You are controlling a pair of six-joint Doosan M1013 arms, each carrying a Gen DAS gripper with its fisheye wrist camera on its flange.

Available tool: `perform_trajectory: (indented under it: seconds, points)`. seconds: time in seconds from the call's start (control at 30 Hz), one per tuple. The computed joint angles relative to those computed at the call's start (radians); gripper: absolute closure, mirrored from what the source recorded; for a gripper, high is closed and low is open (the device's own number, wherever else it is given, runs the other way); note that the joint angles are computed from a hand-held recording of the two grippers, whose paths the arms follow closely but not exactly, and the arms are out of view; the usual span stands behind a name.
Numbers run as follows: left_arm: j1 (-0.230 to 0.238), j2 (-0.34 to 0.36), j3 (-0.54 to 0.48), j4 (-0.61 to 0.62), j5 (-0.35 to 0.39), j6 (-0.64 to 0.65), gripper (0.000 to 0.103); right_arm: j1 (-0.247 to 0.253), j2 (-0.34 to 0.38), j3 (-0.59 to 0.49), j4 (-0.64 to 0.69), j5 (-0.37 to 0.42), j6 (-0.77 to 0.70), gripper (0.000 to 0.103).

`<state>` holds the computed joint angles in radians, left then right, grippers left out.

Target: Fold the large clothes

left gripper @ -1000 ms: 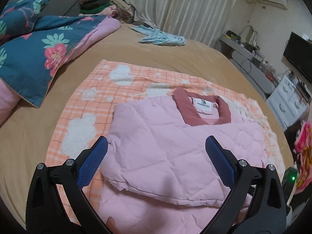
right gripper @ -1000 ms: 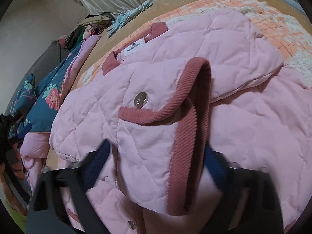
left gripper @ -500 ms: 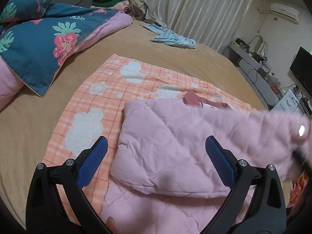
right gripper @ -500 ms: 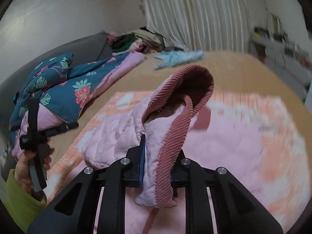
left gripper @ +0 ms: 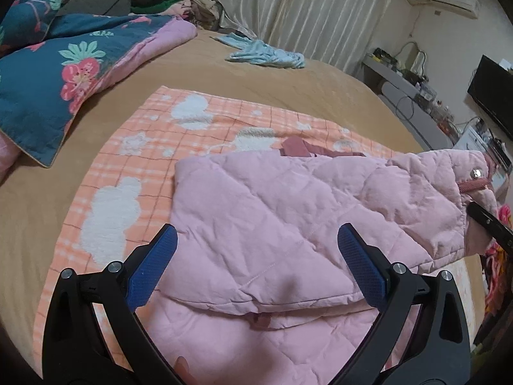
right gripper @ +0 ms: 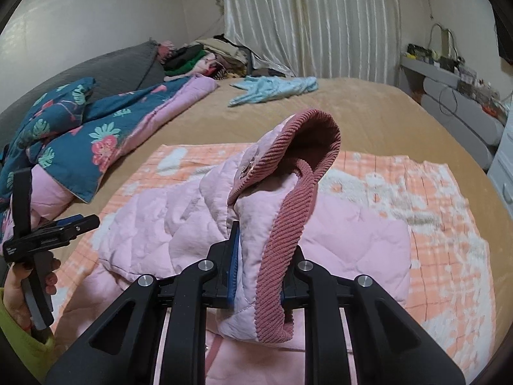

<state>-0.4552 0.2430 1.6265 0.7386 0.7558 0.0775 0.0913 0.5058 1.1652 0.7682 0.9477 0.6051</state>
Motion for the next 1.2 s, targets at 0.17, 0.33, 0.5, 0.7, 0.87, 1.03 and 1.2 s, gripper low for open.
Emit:
perform_trajectory:
  seconds: [0.17,0.33,0.5,0.7,0.87,1.03,1.2]
  points:
    - [-0.002,0.019,-0.013,-0.028,0.007,0.038,0.009,-0.002,0.013,0.002,-0.020,0.001,0.030,0.086]
    - [-0.003,0.034,-0.018,-0.047,-0.003,0.061,0.009,0.000,0.025,0.006,-0.061,-0.013,0.059,0.086]
    - [-0.002,0.044,-0.021,-0.066,-0.008,0.086,0.009,0.004,0.033,0.012,-0.104,-0.029,0.081,0.084]
    - [0.000,0.059,-0.028,-0.094,-0.015,0.125,0.009,0.007,0.048,0.005,-0.146,-0.040,0.119,0.077]
    - [0.002,0.081,-0.044,-0.152,-0.002,0.194,0.010,0.015,0.045,0.017,-0.196,-0.080,0.143,0.056]
    - [0.004,0.093,-0.052,-0.183,0.014,0.218,0.010,0.016,0.021,0.062,-0.227,-0.175,0.159,0.033]
    - [0.010,0.097,-0.048,-0.206,0.010,0.229,0.010,0.015,0.004,0.090,-0.194,-0.183,0.113,0.032]
